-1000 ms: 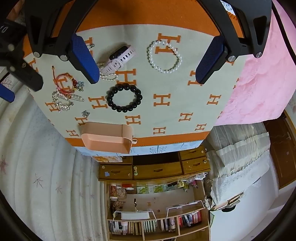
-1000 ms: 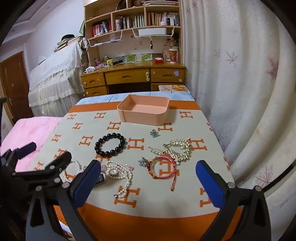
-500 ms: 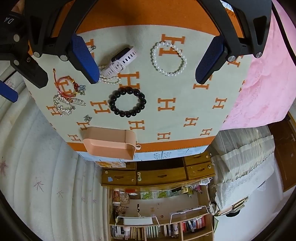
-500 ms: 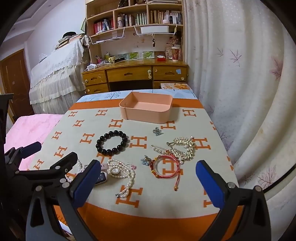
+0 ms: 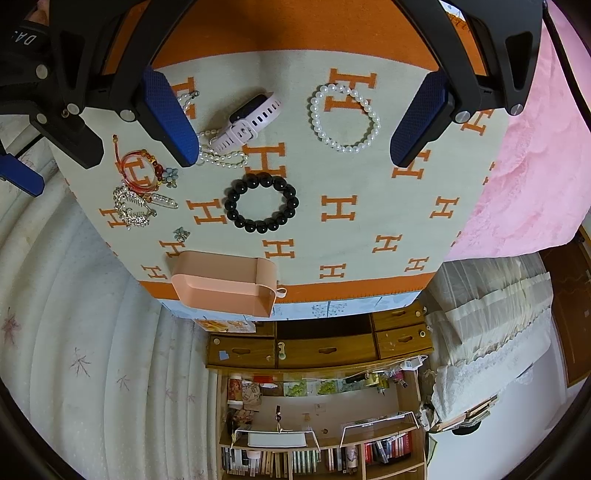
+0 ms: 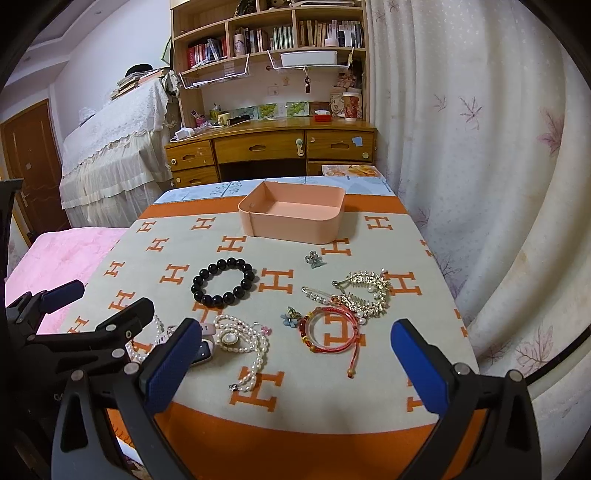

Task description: Organize jewelry

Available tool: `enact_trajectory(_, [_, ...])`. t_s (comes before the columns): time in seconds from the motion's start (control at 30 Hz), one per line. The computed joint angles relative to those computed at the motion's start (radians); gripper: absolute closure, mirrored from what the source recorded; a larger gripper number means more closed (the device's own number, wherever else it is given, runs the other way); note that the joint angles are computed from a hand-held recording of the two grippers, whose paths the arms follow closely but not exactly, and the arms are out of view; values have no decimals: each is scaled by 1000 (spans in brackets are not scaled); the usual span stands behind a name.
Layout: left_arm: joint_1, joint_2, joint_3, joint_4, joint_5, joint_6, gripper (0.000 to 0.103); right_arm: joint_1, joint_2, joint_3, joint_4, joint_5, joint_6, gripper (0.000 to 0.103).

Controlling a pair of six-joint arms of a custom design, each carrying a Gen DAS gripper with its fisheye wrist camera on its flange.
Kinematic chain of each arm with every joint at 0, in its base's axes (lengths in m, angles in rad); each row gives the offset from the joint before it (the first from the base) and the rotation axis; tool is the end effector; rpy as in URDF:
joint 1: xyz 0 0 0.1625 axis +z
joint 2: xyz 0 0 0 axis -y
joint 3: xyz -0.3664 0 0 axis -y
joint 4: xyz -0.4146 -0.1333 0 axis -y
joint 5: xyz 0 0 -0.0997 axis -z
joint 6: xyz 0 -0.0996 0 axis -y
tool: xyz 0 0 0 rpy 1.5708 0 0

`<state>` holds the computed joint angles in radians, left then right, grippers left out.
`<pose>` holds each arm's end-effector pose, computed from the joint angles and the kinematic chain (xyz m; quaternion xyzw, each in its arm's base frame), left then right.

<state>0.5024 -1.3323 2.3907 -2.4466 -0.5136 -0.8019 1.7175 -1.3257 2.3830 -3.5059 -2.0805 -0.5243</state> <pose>-0.2262 -0.3753 0.0909 0.1598 0.8462 -0.3574 0.3615 0.1456 -0.4062 0.1780 0.1873 -0.8624 0.3611 0.3013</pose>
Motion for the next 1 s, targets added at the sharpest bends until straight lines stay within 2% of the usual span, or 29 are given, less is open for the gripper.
enact_trajectory(0.13, [-6,-10,-9,32,-8,-11,1,-6,-5,4,2,7,1,0])
enact_trajectory(0.27, [-13,0,-19,60,-10,-25,1,-9,-9,11,0,18,-2,7])
enact_trajectory(0.43, [-27,6,-28,95,-7,-53,1,-11,-10,15,-1,17,6,8])
enact_trajectory(0.5, [-6,-8,-9,45,-6,-14,1,-11,-9,12,8,11,13,8])
enact_trajectory(0.63, [-7,-9,-3,17,-5,-6,1,-5,-5,11,2,0,8,8])
enact_trajectory(1.0, [-10,-19,5,16,-4,-9,1,1,-8,16,-3,-4,6,8])
